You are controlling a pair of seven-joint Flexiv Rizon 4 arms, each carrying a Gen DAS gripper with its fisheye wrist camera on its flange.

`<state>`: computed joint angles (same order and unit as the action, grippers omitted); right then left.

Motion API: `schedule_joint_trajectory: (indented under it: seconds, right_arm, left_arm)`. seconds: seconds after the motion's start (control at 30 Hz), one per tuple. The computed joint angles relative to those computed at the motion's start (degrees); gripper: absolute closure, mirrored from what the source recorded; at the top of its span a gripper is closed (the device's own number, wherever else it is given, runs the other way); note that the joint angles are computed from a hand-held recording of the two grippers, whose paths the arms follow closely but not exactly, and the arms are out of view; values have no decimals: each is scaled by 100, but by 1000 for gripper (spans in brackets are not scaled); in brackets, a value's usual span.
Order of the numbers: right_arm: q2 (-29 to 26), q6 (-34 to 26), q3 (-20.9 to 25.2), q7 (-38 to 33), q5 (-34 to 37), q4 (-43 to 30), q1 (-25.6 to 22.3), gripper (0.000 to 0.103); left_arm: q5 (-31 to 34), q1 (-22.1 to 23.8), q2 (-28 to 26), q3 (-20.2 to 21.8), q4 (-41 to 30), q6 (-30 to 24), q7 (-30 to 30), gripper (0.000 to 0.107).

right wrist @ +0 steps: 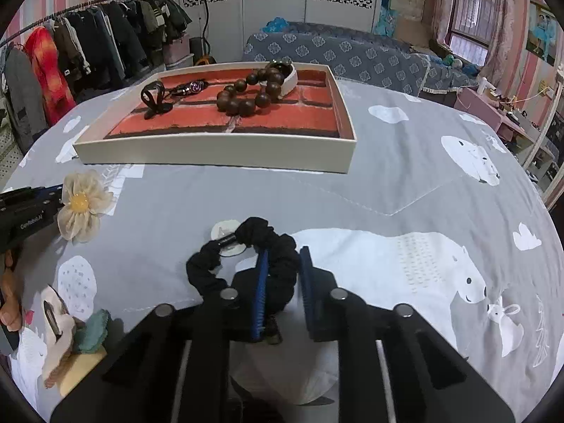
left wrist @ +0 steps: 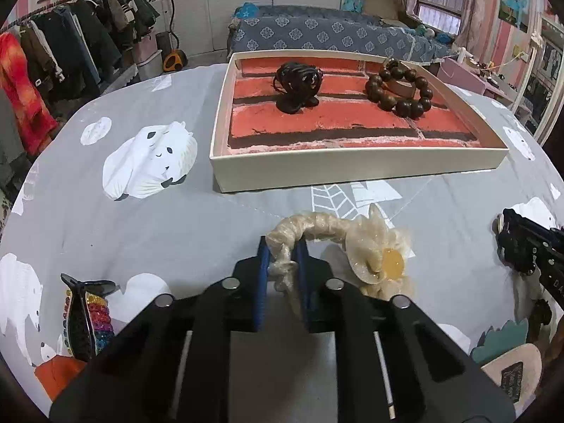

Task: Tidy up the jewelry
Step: 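Carry the cream and black scrunchies into the brick-pattern tray with both tools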

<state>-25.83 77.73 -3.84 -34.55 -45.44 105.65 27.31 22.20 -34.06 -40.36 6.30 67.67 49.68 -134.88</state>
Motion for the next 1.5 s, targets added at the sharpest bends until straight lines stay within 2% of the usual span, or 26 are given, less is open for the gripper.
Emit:
schedule_joint_trajectory:
  seconds: [0.17, 0.47, 0.7, 0.9, 1.13, 1.37, 1.5]
  right_arm:
    - [52, 292, -196, 237, -160, 97, 62, 91]
    - [240, 868, -624, 784, -814, 49, 126, 91]
    - [-6, 797, -383, 301, -388, -685, -83, 91]
    - [-471, 618, -105, -410, 397, -1584, -239, 91]
    - [-1228, 163, 288, -1285, 1380, -2794, -423, 91]
    - [-1672, -25, -76, -1459, 1673, -3245, -193, 91]
    - [-1848, -299, -100, -1613, 1699, -3468, -143, 91]
  left_arm:
    - [9, 2, 32, 26, 79, 163, -96, 100]
    - [479, -171, 249, 214, -72, 219, -405, 100]
    - [649, -117, 107, 214, -836, 76, -231, 100]
    - [322, 147, -324, 128, -1703, 73, 18, 100]
    - [-289, 391, -1186, 48, -2973, -172, 468, 100]
    - [-537, 467, -1818, 170, -3716, -626, 616, 100]
    - [-626, 530, -2129, 169, -4124, -985, 781, 100]
